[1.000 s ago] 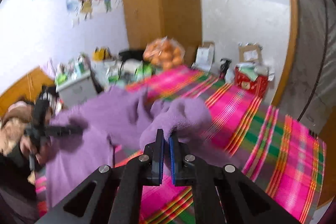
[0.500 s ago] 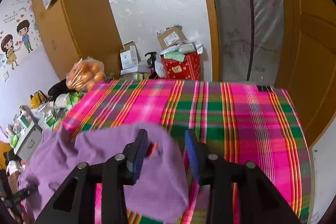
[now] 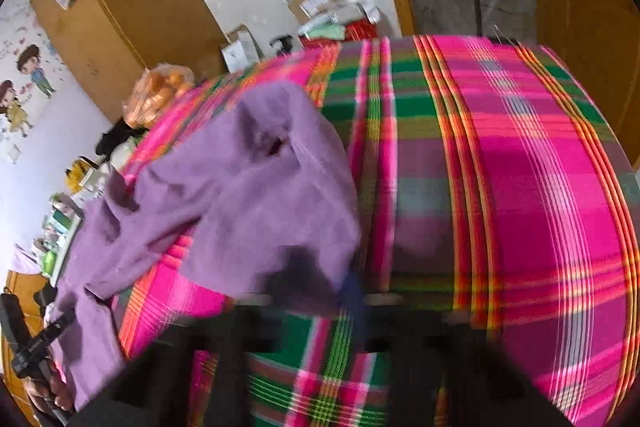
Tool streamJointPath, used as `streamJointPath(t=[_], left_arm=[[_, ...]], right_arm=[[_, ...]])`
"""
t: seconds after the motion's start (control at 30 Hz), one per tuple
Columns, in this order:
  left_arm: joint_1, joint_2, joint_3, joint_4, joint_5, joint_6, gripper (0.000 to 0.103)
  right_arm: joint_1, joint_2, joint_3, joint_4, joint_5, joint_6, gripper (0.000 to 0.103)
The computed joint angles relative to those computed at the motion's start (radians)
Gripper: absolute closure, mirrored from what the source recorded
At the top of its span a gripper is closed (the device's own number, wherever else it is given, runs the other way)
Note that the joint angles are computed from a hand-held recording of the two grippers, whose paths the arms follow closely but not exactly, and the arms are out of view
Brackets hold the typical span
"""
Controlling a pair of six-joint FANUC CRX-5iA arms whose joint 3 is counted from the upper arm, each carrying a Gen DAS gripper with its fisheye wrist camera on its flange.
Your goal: Fold clothes
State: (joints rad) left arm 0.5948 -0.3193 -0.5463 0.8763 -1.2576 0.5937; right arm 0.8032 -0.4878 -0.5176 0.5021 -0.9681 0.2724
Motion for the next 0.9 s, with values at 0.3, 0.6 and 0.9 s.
streamJointPath(t=[0.3, 0.6, 0.9], left_arm=[[0.001, -0.001, -0.001, 0.0, 0.001, 0.005, 0.081], [-0.002, 0.002, 0.002, -0.001, 0.006, 0.007, 0.081], [-0.02, -0.022, 0.006, -0.037, 0.035, 0.01, 0.081]], right_arm=[[0.073, 0.094, 0.125, 0.383, -0.377, 0.121, 0.1], [0.084, 0.221, 0.131, 0.582, -0.618, 0.328, 0.099], [0.136, 0.072, 0.094, 0.206, -0.625, 0.334, 0.083]])
